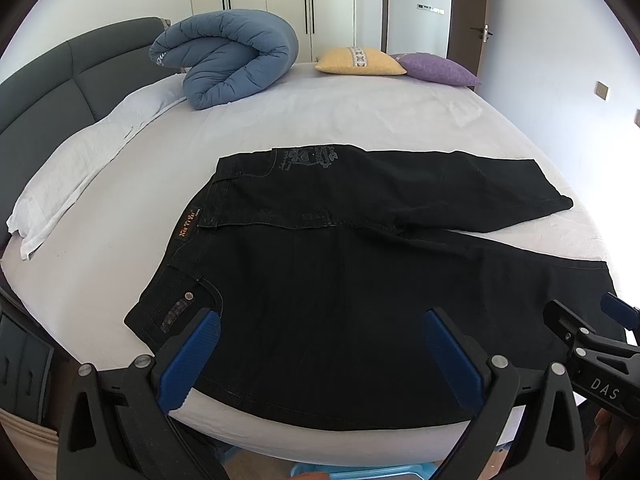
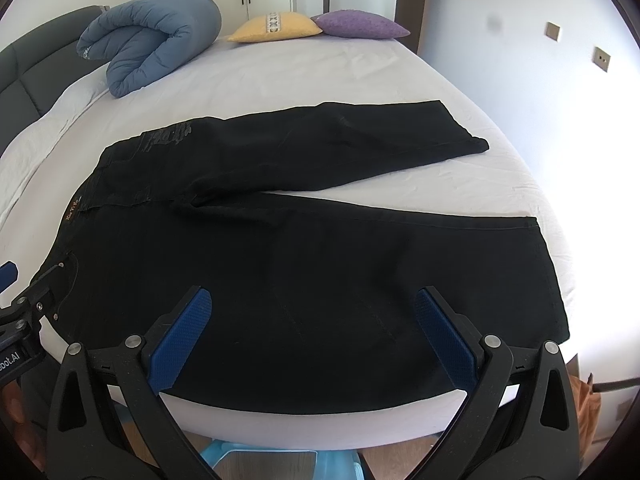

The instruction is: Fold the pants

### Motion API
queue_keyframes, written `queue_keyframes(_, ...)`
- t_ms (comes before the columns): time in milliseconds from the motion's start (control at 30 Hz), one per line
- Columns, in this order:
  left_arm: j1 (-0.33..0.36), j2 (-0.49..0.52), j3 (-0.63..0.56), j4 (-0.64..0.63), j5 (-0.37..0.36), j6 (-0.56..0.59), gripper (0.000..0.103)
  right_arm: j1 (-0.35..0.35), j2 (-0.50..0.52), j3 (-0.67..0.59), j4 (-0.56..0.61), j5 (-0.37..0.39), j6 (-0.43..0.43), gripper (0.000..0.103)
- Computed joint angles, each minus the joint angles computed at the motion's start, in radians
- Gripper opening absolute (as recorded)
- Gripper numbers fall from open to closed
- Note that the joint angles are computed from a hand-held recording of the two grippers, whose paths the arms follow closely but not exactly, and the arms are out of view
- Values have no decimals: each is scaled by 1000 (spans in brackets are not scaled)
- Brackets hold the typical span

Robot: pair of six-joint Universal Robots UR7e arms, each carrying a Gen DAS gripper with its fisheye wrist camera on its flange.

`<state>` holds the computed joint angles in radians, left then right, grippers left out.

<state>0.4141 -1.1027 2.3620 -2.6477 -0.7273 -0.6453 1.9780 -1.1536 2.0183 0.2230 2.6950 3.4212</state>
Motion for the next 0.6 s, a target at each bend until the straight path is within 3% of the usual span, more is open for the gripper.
queue_keyframes(233,32,20,-13,-64,6,77,103,0,34,-25,16,-6,-5,103)
queue_keyframes(333,68,24,-25,-127,-13,155,103,-3,18,-30,-34,-46,-88,103)
queue_keyframes(467,123,45,-69,-223,18,273,103,-23,-75,-24,-169,-161,-325,103)
queue_keyframes(500,140,54,-85,-251,21,319,103,-35,-117,-7,-232,-237,-419,103)
queue_keyframes(600,199,97,-130,-399,1,535,103,-75,-184,13,-322,-400,-579,103)
